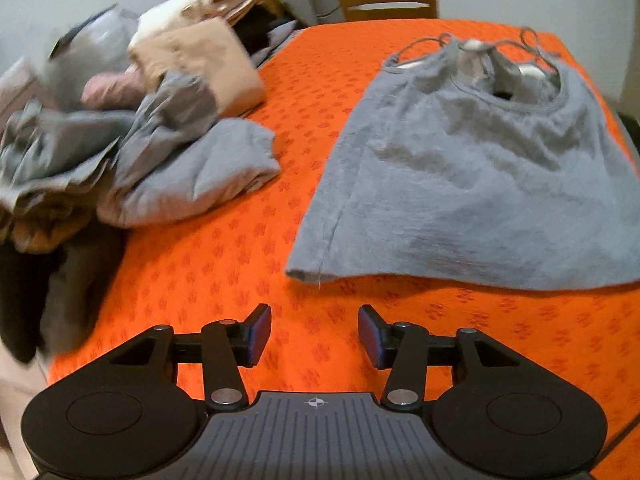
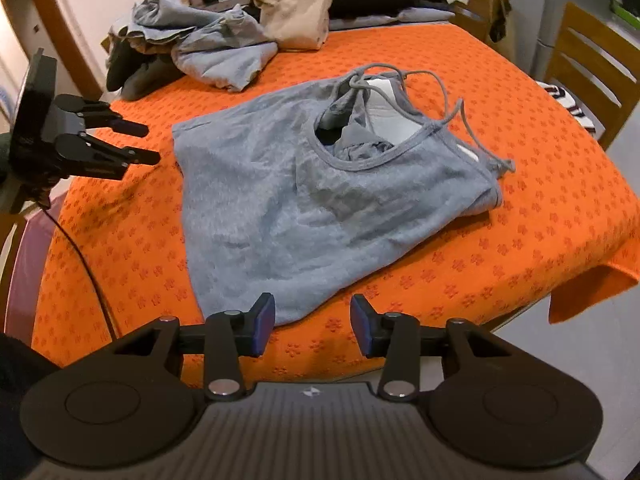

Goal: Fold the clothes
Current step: 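Smooth the grey tank top hem with the right gripper while the left gripper withdraws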

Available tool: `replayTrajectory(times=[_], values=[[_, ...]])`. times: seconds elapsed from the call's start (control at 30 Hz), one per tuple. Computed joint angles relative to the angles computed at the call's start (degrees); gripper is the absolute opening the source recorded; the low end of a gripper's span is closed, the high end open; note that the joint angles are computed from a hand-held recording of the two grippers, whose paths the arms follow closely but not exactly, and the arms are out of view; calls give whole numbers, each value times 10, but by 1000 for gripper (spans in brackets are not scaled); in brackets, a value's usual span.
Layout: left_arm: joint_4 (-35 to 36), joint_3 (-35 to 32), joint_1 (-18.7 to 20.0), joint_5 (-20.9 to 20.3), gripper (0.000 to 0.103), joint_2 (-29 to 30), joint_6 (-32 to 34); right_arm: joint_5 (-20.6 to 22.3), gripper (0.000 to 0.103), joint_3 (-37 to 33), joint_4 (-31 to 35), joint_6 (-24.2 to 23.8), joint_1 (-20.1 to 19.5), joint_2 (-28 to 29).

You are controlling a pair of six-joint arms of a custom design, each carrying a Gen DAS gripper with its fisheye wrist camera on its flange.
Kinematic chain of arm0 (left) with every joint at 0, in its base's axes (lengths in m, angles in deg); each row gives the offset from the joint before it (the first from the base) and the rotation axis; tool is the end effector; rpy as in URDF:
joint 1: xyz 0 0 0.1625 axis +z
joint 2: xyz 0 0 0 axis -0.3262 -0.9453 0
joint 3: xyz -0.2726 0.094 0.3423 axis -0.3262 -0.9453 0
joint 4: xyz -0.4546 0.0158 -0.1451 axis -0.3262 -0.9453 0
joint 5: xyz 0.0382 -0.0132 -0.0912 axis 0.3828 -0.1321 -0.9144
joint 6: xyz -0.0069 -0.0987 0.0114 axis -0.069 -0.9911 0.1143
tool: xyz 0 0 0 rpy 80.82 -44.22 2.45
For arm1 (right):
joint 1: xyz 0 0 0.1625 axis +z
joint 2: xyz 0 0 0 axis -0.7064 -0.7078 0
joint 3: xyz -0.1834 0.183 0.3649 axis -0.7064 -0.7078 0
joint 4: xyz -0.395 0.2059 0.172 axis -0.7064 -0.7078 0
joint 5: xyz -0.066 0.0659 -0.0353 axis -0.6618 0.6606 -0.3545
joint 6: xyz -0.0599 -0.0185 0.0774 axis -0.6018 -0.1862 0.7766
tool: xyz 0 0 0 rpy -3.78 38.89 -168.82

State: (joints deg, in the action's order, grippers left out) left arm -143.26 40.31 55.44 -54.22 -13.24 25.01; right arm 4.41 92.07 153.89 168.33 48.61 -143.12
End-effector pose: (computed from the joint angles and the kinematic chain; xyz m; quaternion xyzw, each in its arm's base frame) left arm -0.4058 -0.5061 0.1447 0.7538 0.6349 -0.0301 0.1668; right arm 0.2867 -0.1642 0.3337 -0.1473 -0.8481 0.3761 0.3429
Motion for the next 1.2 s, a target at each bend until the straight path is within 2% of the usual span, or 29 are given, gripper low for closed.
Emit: replayTrajectory(times=[0.1,0.27,0.4,0.43,0.5,0.53,0.57,0.67,0.8,0.9,0.97,1.07,1.2], values=[[-31,7,2,-5,51,7,49,2,48,4,3,16,-2,-13],[-58,12,5,-36,51,12,111,8,49,10,6,41,1,-28],[-74,10,6,-59,50,20,141,10,50,13,6,56,1,-34],[-73,6,6,-65,47,23,145,9,50,14,7,57,1,-35],[-66,-3,7,-77,30,29,148,3,50,15,11,54,1,-36],[-57,-11,9,-85,16,33,143,0,51,15,13,51,1,-36],[-46,-20,10,-94,11,36,131,-3,52,15,15,48,1,-37],[-21,-47,11,-115,9,45,78,-19,60,17,31,30,1,-37],[5,-75,7,-119,8,58,5,-41,69,25,63,-12,-7,-36],[28,-99,4,-119,8,71,-60,-38,69,31,91,-52,-27,-44],[35,-109,3,-117,8,76,-94,-22,69,34,103,-65,-43,-49],[38,-118,2,-115,7,81,-124,-10,68,34,107,-67,-55,-60],[39,-126,0,-113,7,84,-136,-21,62,32,102,-47,-56,-67]])
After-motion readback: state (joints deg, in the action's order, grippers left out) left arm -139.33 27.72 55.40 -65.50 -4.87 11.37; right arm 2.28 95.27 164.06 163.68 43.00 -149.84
